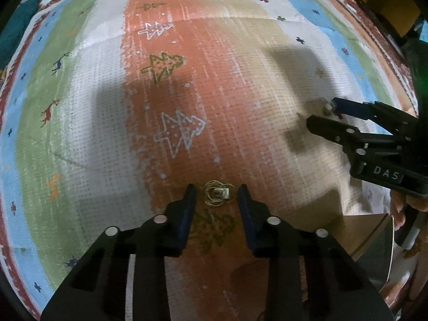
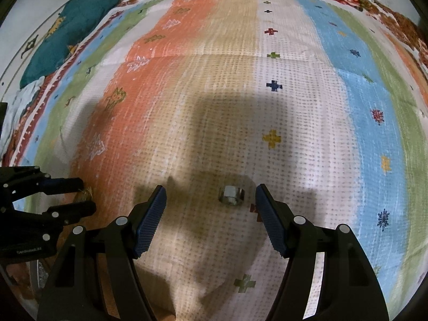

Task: Organize jewelry
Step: 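Close the left tool on the gold charm while the right closes on the silver ring, then carry the gold charm to the tin with the left tool while the right carries the ring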

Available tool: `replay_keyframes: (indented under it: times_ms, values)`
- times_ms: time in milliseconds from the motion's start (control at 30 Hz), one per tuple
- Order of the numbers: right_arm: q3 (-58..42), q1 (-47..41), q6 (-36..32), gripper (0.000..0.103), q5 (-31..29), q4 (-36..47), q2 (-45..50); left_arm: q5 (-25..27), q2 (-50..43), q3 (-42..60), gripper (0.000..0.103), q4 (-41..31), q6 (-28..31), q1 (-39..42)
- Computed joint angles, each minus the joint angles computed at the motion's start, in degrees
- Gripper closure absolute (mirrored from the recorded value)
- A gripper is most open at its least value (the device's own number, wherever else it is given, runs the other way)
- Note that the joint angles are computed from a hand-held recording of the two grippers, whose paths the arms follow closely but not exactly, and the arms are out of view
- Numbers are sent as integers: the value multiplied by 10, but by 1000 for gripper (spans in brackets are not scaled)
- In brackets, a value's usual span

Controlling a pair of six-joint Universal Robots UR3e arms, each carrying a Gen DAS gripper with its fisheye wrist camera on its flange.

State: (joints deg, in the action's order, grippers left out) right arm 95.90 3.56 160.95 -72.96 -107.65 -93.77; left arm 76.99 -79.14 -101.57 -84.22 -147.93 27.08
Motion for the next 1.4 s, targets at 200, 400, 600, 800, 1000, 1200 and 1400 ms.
replay_keyframes:
  times_ms: [200, 400, 600, 800, 1000, 1200, 1400]
  values:
    - [4, 1, 3, 46, -9, -10, 1, 4, -3, -6, 89, 13, -9, 4]
    - [8, -3, 7, 59, -9, -14, -1, -3, -9, -6, 91, 17, -14, 6]
    - [11, -14, 2, 73, 0, -11, -5, -17, -6, 5, 91, -4, 6, 35]
    - [14, -23, -5, 83, 12, -6, -11, -30, 21, -4, 91, -14, 19, 48]
    - [14, -29, -11, 83, 23, 4, -25, -49, 51, -15, 91, -20, 37, 70]
    - [19, -31, -19, 83, 31, 16, -46, -79, 89, -17, 91, -58, 72, 122]
    - [34, -42, -19, 83, 50, 9, -89, -110, 151, -39, 91, -72, 102, 166]
